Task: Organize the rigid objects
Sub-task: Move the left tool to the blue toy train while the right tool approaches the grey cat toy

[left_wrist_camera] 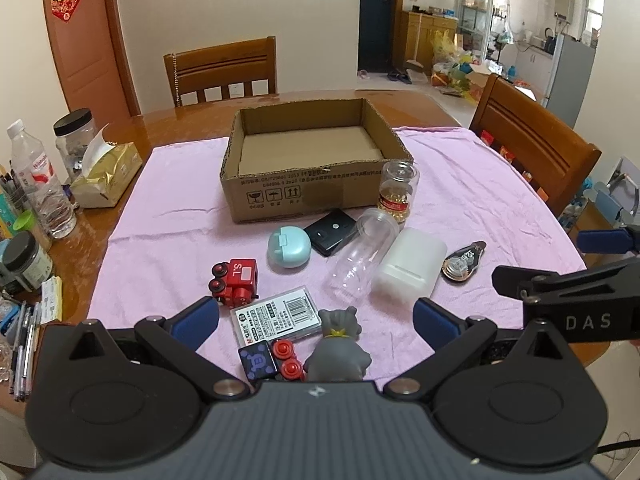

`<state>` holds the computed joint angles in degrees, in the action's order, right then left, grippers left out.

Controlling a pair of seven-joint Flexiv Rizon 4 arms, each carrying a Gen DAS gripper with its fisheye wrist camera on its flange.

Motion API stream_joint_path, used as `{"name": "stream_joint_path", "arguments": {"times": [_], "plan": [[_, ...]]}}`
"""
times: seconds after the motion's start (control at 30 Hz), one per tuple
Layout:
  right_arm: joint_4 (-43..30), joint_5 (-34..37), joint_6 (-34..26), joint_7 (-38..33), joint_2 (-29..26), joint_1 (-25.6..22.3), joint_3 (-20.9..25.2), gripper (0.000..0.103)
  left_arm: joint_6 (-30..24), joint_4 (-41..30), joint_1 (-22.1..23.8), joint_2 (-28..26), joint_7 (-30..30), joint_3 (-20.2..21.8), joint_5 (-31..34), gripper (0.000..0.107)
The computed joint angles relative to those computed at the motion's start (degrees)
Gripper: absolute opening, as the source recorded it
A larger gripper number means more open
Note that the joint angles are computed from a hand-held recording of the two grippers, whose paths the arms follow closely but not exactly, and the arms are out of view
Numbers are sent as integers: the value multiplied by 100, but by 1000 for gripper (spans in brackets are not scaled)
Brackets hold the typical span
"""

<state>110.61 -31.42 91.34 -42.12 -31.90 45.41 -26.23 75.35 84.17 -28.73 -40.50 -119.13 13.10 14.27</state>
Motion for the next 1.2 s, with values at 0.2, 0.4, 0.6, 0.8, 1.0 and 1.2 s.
{"name": "stream_joint_path", "arguments": {"times": [0.2, 0.4, 0.6, 0.8, 1.0, 1.2], "plan": [[-107, 233, 293, -217, -281, 86, -72, 103, 282, 149, 191, -92, 208, -133, -114, 102], [-307, 629, 326, -649, -523, -181, 382, 103, 347, 207, 192, -252, 342, -8, -275, 102], [-557, 801, 97, -1030, -707, -649, 1072, 103, 378, 231, 333, -428, 647, -33, -419, 102], [-730, 760, -259, -1085, -819, -848, 1402, 103, 240, 131, 487, -681, 821, -86, -661, 102], [-912, 608, -521, -1079, -903, -1002, 1660, 103, 180, -21, 656, -895, 1039, -237, -806, 102], [-1066, 508, -686, -1106, -970, -1188, 1927, 103, 247, 95, 723, -847, 1237, -207, -934, 103]]}}
